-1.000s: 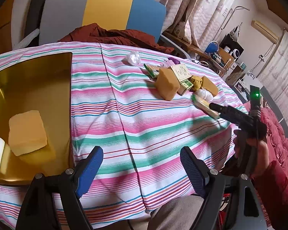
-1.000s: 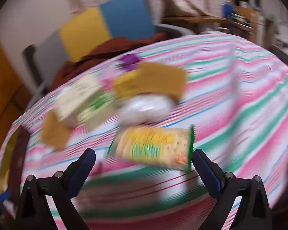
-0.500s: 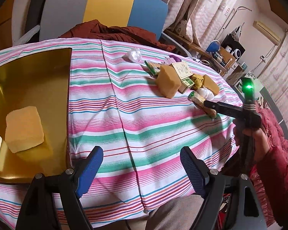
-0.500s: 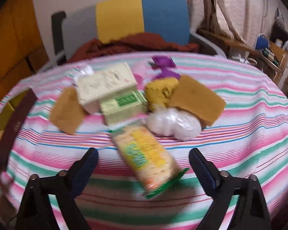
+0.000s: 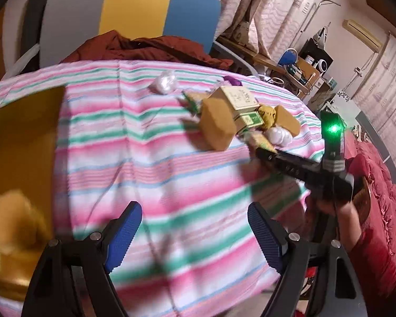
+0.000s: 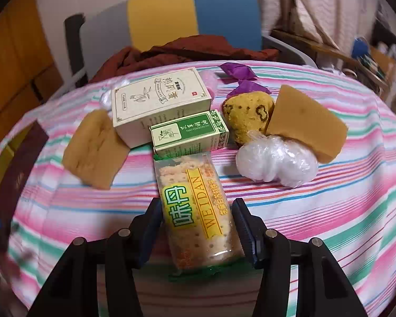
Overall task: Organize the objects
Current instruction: 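Grasp the WEIDAN cracker pack with right gripper while left grasps a thin sponge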
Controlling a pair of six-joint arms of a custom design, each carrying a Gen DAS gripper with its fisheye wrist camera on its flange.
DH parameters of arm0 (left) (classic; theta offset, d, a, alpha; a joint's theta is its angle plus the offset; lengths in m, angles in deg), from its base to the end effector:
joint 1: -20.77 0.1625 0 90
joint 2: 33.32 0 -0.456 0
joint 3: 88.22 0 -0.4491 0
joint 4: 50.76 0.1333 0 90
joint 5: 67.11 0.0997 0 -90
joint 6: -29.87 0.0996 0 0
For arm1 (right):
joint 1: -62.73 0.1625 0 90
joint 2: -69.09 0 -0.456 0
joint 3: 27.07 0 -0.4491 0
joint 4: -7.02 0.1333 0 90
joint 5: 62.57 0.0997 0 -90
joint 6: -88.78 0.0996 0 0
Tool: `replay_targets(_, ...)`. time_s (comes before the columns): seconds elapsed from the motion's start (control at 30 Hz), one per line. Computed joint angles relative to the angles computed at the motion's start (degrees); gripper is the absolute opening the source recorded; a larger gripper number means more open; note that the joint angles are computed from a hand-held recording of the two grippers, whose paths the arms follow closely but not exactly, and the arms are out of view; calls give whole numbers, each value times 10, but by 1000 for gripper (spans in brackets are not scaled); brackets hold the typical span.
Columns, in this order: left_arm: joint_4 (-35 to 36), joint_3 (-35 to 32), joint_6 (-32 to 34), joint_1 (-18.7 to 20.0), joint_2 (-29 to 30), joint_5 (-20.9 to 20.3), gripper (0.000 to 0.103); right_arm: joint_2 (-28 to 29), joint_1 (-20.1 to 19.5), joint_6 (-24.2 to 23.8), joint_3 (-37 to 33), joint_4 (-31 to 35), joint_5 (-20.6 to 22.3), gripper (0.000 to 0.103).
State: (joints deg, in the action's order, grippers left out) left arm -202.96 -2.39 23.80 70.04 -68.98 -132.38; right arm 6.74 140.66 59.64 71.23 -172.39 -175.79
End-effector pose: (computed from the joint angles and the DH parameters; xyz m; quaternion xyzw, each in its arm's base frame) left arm -0.3728 -0.7011 0.0158 0.2679 0.9340 -0.1785 0.1548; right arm -0.0561 -0.7121 0.3284 0.0403 -0.8786 0.3491 0.3233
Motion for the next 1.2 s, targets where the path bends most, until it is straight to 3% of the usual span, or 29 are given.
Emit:
replay_targets(0.13,14,-57,9,0,39,1,84,11,-2,31,1,-42,11,54)
replay_targets(0.27,51,-128,11,3,87,5,84,31,4,-10,9,-110,-11,54)
replay_targets(0.6,120,-267,-25,14,178,4,84,37,-1,0,6,-124,16,54)
replay_targets(0.77,82,-272,-4,19,190,24,81,32,-5,-2,14,-131,22,54)
replay_targets(0.9,57,-254,18,27,183,4,59,31,-5,-5,18,-137,20,54)
replay_targets(1.07,-16,-194,79,23,160,-4,41,33,-5,-9,18,-142,17,54)
replay_targets(1.2,-70,-151,97,22,142,-10,37,34,-4,-14,20,-152,14,54)
